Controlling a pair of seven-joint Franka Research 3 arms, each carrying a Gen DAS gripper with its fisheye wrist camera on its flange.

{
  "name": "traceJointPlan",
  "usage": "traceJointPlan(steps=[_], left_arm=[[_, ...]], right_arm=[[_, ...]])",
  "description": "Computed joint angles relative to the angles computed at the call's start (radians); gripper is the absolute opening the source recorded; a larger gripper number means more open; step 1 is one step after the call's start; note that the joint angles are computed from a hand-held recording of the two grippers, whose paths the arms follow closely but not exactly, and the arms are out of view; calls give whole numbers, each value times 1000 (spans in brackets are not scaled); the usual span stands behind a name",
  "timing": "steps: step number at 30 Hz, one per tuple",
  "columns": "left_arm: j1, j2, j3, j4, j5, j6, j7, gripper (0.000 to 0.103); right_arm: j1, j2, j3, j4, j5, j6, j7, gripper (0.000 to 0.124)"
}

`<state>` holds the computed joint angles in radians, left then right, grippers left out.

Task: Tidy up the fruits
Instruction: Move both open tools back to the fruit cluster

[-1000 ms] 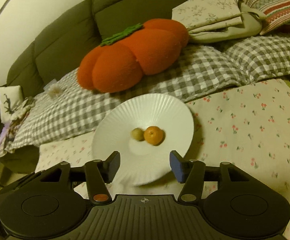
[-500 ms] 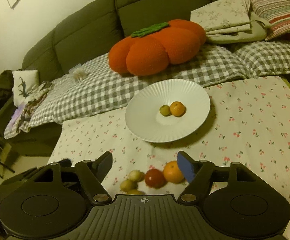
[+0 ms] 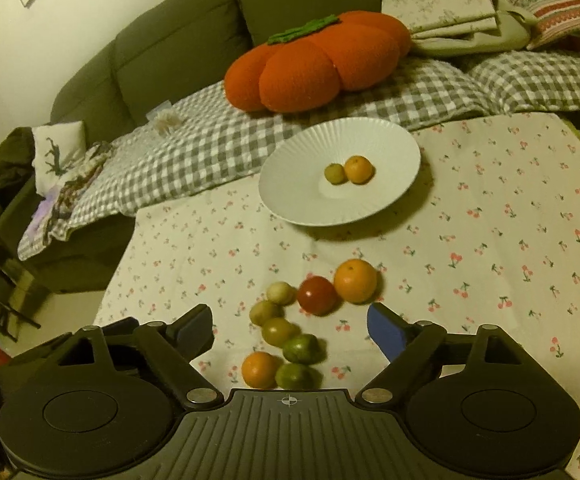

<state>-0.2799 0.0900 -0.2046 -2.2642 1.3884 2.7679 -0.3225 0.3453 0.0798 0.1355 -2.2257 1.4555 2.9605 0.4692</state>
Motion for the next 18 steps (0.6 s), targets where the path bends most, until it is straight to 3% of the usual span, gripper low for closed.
traceJointPlan(steps=[5, 12, 15, 18], left_arm=[[9, 10, 9, -12, 10, 39, -3, 92], [11, 54, 19, 5, 30, 104, 23, 92], [4, 80, 25, 18, 52, 123, 27, 89], [0, 105, 32, 29, 56, 141, 40, 79]], right_arm=[[-15, 28, -7, 1, -49, -1, 64, 87], [-31, 38, 0, 2, -51, -5, 56, 87], [-35, 38, 1, 0, -57, -19, 47, 87], [-36, 49, 2, 4, -75, -24, 54, 87]])
